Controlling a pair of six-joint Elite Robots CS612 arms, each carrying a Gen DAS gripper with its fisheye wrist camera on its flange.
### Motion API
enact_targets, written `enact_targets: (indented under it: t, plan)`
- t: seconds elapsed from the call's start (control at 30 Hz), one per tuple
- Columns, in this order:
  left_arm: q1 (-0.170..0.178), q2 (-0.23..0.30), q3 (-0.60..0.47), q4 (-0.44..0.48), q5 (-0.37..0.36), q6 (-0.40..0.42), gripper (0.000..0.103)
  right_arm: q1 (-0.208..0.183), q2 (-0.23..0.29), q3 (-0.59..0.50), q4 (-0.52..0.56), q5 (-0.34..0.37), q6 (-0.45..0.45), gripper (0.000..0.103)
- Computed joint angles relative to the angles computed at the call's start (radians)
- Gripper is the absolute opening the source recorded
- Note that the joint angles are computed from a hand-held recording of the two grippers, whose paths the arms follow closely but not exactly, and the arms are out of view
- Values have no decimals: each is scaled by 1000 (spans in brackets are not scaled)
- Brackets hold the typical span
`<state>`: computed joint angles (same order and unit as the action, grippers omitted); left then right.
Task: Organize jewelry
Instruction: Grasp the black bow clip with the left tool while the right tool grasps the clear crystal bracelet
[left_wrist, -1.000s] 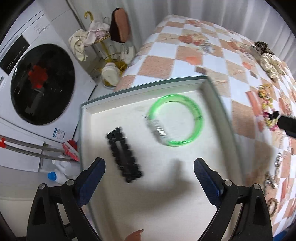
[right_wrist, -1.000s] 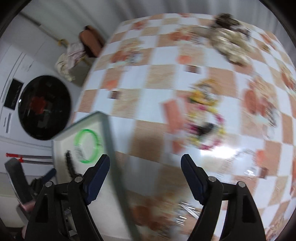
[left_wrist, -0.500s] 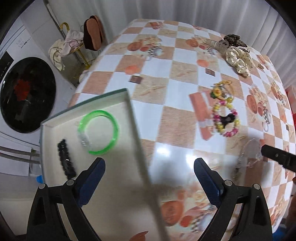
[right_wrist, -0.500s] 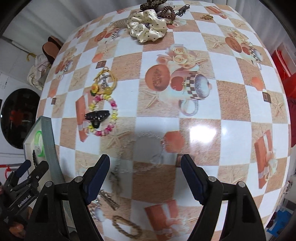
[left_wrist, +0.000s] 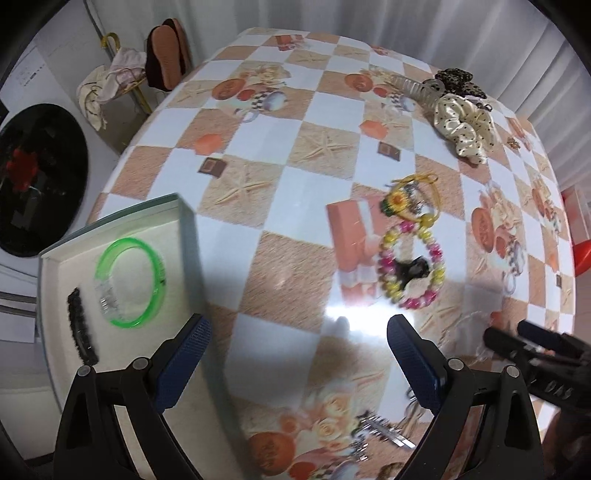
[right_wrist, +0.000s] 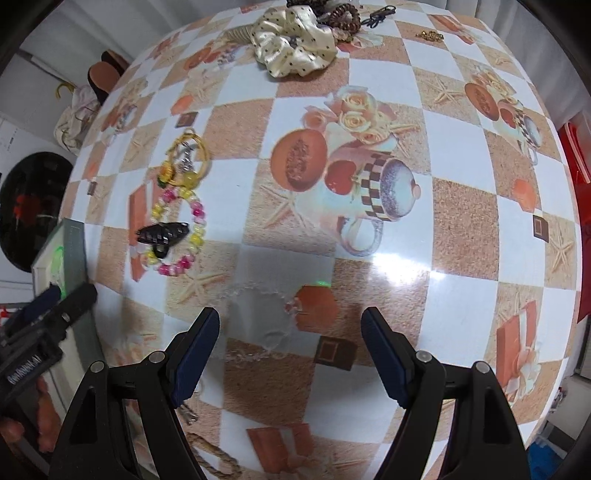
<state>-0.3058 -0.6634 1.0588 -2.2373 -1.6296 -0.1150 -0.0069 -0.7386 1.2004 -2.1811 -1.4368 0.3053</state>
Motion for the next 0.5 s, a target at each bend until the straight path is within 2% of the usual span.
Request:
enact_targets:
  t: [0.2, 0.23, 0.27, 0.33, 0.43, 0.5]
  plan:
    - [-7, 18, -29, -30, -69, 6, 99, -6, 0, 9, -6, 8, -11, 82]
    - [-9, 23, -35, -33, -80, 11, 96, -7, 0, 10, -9, 10, -15, 82]
    - [-10, 27, -41, -32, -90, 18, 86, -7, 0, 11, -12, 11, -24, 82]
    - [-14, 41, -64, -9, -114, 36, 83, -6, 1, 10, -12, 8, -43, 81]
    - [-18, 57, -85, 6, -138, 53, 70, 1, 8, 2, -8, -17, -75, 71]
    - [-20, 64, -95, 16, -144, 57, 69, 9, 9, 2, -21, -50, -99, 66]
